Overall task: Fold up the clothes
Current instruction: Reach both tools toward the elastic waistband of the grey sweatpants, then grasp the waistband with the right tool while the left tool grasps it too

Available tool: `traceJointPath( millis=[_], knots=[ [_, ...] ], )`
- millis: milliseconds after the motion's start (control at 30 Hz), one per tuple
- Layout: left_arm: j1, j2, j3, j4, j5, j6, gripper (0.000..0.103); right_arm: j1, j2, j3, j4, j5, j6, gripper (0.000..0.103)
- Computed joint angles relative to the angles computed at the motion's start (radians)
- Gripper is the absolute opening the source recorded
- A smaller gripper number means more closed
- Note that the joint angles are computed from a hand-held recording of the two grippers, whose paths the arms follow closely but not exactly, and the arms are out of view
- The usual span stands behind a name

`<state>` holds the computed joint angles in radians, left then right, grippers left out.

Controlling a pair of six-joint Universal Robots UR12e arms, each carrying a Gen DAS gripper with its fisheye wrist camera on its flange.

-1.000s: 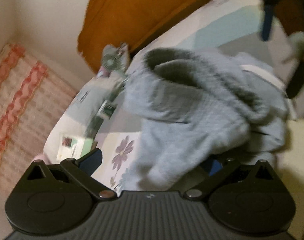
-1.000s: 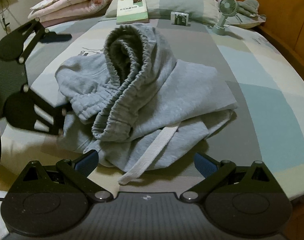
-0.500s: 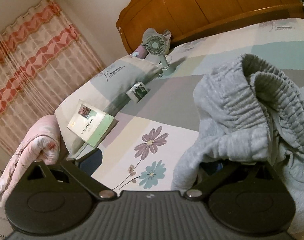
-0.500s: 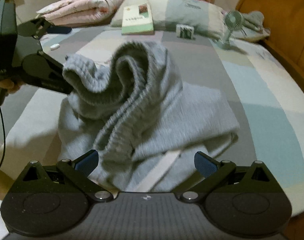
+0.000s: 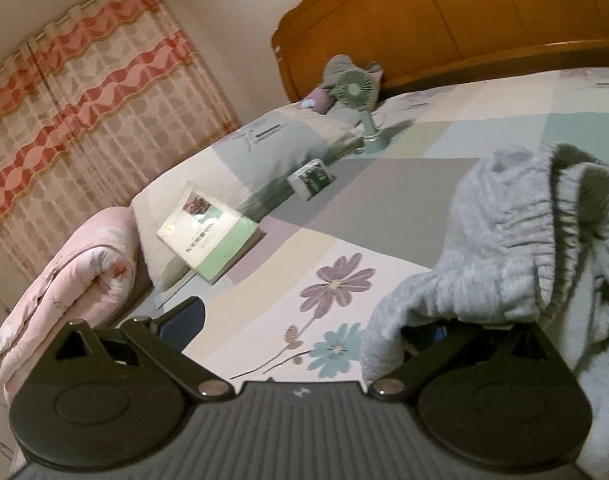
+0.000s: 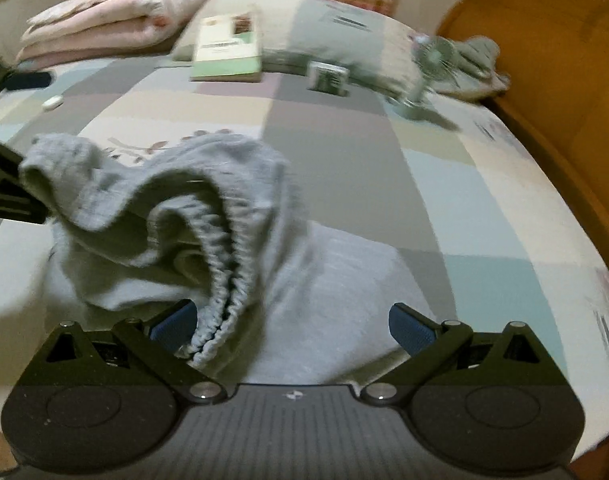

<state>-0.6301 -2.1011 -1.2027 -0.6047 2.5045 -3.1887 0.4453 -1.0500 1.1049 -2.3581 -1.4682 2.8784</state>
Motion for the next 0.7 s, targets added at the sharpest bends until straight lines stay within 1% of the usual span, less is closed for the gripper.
traceJointPath(
  millis=[100,200,233,267,300,333,367,400,433,467,500,533,600,633,667,700],
  knots=[
    [0.01,0.001,0.001,0.027,-0.022,-0.001,0.102,-0.014,-0.007,0.021,-0.022,-0.014,0.029,0.103],
    [0.017,-0.006,0.008,0.074,-0.05,0.038,0.101,-0.027,-0.013,0.035,-0.042,0.033,0.037,0.101],
    [0.019,-0.009,0.012,0.083,-0.06,0.05,0.098,-0.03,-0.014,0.038,-0.049,0.05,0.034,0.097],
    [0.022,-0.01,0.014,0.087,-0.076,0.061,0.093,-0.029,-0.013,0.037,-0.056,0.07,0.015,0.091],
    [0.025,-0.008,0.017,0.075,-0.097,0.064,0.087,-0.028,-0.011,0.035,-0.063,0.089,-0.004,0.087],
    [0.028,-0.007,0.02,0.063,-0.118,0.068,0.083,-0.026,-0.009,0.032,-0.065,0.101,-0.019,0.08],
    [0.031,-0.005,0.021,0.051,-0.137,0.062,0.076,-0.023,-0.003,0.021,-0.051,0.11,-0.034,0.075],
    [0.034,-0.002,0.021,0.039,-0.157,0.057,0.066,-0.022,0.004,0.006,-0.027,0.12,-0.046,0.072],
    [0.037,0.002,0.02,0.025,-0.179,0.046,0.062,-0.021,0.011,-0.009,-0.002,0.132,-0.056,0.066],
    [0.041,0.006,0.019,0.012,-0.203,0.037,0.053,-0.021,0.019,-0.023,0.022,0.143,-0.062,0.063],
    [0.044,0.009,0.018,0.0,-0.228,0.029,0.047,-0.021,0.024,-0.033,0.045,0.153,-0.066,0.063],
    [0.048,0.013,0.014,-0.006,-0.251,0.027,0.045,-0.022,0.029,-0.043,0.069,0.164,-0.068,0.062],
    [0.054,0.017,0.013,-0.021,-0.283,0.023,0.036,-0.024,0.037,-0.055,0.111,0.193,-0.069,0.056],
    [0.058,0.019,0.014,-0.037,-0.308,0.013,0.026,-0.026,0.041,-0.062,0.132,0.202,-0.068,0.047],
    [0.063,0.021,0.016,-0.051,-0.332,0.003,0.019,-0.027,0.044,-0.067,0.15,0.209,-0.065,0.04],
    [0.067,0.022,0.018,-0.056,-0.346,-0.01,0.019,-0.03,0.043,-0.067,0.156,0.217,-0.058,0.038]
  ],
)
